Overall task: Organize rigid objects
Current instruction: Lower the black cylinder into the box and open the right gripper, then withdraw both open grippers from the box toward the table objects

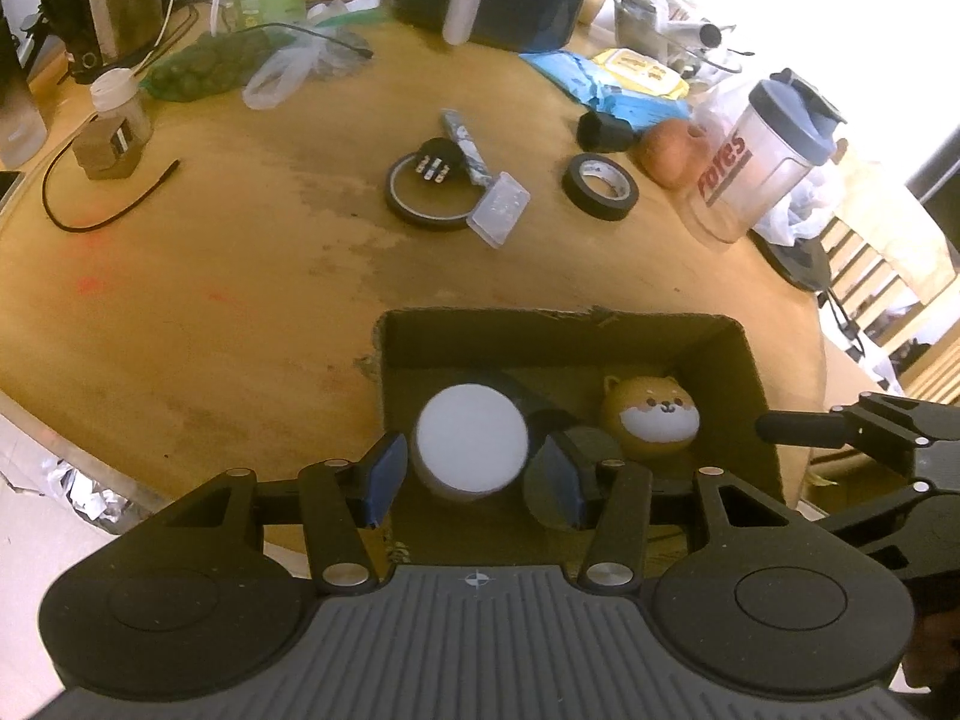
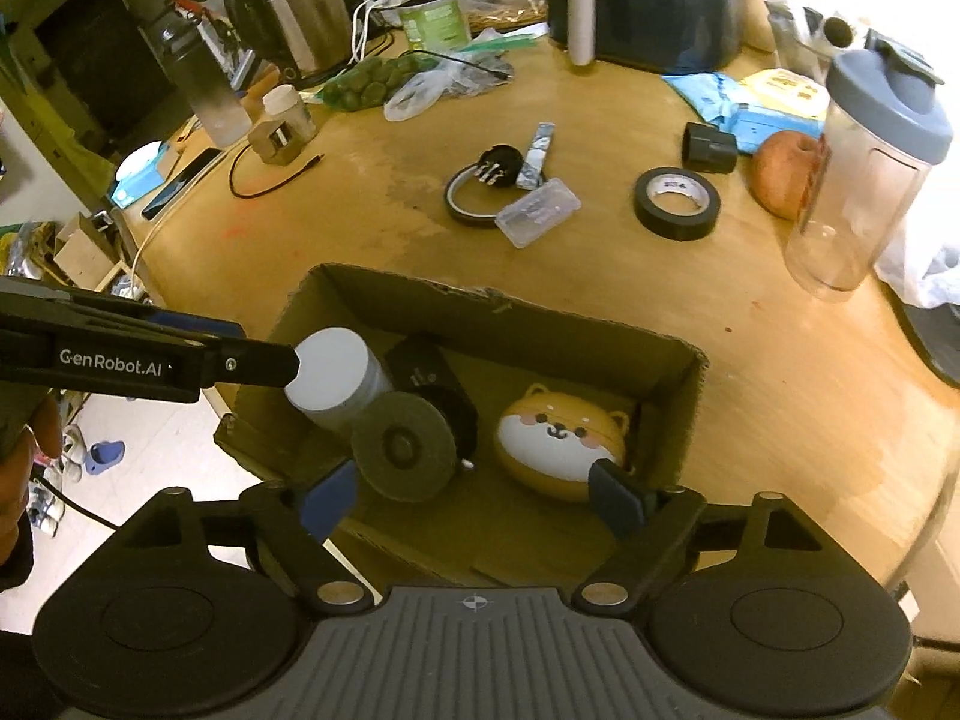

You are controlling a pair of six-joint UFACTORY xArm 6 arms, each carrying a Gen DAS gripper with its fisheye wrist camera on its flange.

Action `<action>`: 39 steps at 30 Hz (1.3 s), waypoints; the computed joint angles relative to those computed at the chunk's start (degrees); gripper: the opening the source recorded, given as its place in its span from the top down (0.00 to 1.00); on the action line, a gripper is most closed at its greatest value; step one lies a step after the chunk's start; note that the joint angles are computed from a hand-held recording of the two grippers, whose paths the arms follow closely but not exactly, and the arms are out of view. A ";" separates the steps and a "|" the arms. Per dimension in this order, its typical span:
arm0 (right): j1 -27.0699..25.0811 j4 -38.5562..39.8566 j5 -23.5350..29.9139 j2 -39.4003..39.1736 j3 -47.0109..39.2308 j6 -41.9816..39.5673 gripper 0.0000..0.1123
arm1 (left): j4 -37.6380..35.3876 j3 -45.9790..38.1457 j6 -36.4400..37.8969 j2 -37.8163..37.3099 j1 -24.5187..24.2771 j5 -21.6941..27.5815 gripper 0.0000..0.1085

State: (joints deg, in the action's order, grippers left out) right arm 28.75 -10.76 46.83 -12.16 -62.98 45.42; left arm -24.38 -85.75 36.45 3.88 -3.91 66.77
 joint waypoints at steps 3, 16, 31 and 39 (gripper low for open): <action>-0.09 -0.46 0.06 -0.71 0.68 1.01 0.20 | -0.10 0.30 0.27 -0.36 -0.37 -0.14 0.54; -1.21 -5.87 1.62 -0.50 0.24 7.79 0.13 | -1.08 -1.27 2.63 0.67 -1.15 -0.48 0.54; -2.53 -12.91 10.65 4.14 -6.07 16.83 0.08 | -1.46 -9.80 3.27 7.78 -0.88 0.53 0.54; -3.01 -15.09 13.17 4.70 -6.35 19.31 0.08 | -1.35 -11.20 3.89 9.29 -0.84 1.38 0.54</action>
